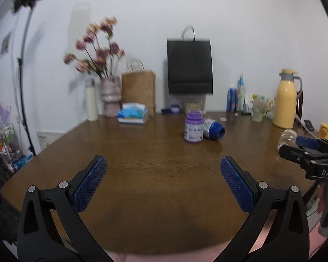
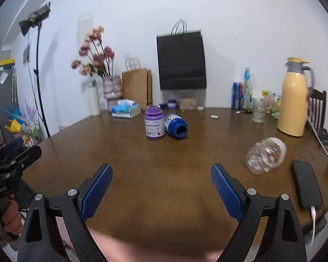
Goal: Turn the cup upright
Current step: 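Reach the right tool to the lying blue-capped bottle and grasp its body, then lift the blue-capped bottle with the right tool while the left tool grasps its body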
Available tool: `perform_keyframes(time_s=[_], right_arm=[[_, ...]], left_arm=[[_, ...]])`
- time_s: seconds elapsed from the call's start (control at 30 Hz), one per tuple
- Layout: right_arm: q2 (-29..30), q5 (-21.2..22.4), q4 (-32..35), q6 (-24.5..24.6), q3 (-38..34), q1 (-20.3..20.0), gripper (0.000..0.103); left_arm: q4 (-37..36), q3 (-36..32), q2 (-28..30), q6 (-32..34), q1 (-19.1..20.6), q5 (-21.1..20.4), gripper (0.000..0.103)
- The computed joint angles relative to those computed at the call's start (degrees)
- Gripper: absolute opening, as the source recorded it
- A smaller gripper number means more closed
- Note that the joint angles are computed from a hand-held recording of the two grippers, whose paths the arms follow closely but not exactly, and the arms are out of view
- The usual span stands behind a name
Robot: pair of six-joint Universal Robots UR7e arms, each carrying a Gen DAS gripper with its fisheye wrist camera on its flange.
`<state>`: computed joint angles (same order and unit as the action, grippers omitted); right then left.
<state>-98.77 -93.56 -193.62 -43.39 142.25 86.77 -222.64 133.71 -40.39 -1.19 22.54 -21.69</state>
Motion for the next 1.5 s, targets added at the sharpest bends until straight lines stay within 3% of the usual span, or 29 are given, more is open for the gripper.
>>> perform_keyframes(time_s=[0.1, 0.2, 0.23, 0.3, 0.33, 0.43, 0.53, 0.63, 0.67, 0.73, 0.77, 0.83, 1.0, 1.17, 1.43, 1.5], right_arm=[[4.3, 0.56, 6.02, 0.85, -6.07, -0.62, 0.095], [9.3, 0.23, 10.35, 1.4, -12.41, -0.47, 0.096], [11.76, 0.78, 10.64, 1.14, -14.99, -0.54, 0.103], [15.94, 3.19, 8.14, 1.89, -18.63, -1.34, 0.103], [17.56, 2.68, 10.15, 2.78, -21.33, -1.16, 0.103], [23.97, -6.23, 20.76, 3.78, -32.03, 1.6, 0.103], [28.6, -5.75, 28.39, 4.3, -39.43, 1.26, 0.103], [34.54, -10.65, 31.79, 4.4, -45.9, 1.61, 0.103], [35.67, -10.99, 31.98, 3.81, -46.99, 1.49, 0.101], [37.39, -11.2, 32.88, 4.13, -48.87, 1.21, 0.075], [37.77, -10.3, 34.62, 4.33, -49.83, 1.0, 0.067], [38.04, -9.25, 36.79, 4.7, -50.57, 0.67, 0.06], [38.37, -9.1, 37.64, 3.16, -51.38, 0.73, 0.059], [37.17, -10.84, 35.75, 3.2, -49.66, 0.8, 0.059], [27.42, -10.71, 33.96, 2.12, -37.92, 0.1, 0.059], [23.34, -9.07, 35.09, 1.1, -33.44, -0.24, 0.059]], left_arm=[[9.9, -4.61, -2.74, -2.46, 5.4, -6.14, 0.103], [16.17, -9.8, -3.67, -3.36, 9.29, -9.76, 0.103], [16.74, -11.07, -3.48, -2.8, 10.03, -10.28, 0.103], [20.47, -15.9, -2.57, -0.54, 12.03, -10.6, 0.103], [21.79, -17.92, -1.97, 1.41, 12.87, -11.06, 0.103], [22.05, -23.46, 0.81, 8.01, 15.09, -12.02, 0.103], [22.83, -27.2, 2.4, 9.79, 17.24, -14.44, 0.103], [22.06, -30.68, 4.43, 11.25, 19.22, -17.76, 0.103], [23.16, -31.41, 4.59, 10.81, 19.64, -18.01, 0.103], [25.11, -32.93, 5.11, 10.26, 20.65, -19.56, 0.103], [25.7, -33.71, 5.51, 10.36, 21.16, -20.51, 0.103], [26.04, -34.75, 6.1, 11.32, 21.8, -21.56, 0.103], [28.16, -36.58, 7.31, 10.34, 22.42, -21.09, 0.103], [25.88, -34.74, 7.07, 12.63, 21.22, -19.83, 0.103], [26.66, -28.84, 4.43, 10.71, 18.72, -20.89, 0.103], [27.24, -27.82, 3.88, 10.69, 18.44, -23.11, 0.103]])
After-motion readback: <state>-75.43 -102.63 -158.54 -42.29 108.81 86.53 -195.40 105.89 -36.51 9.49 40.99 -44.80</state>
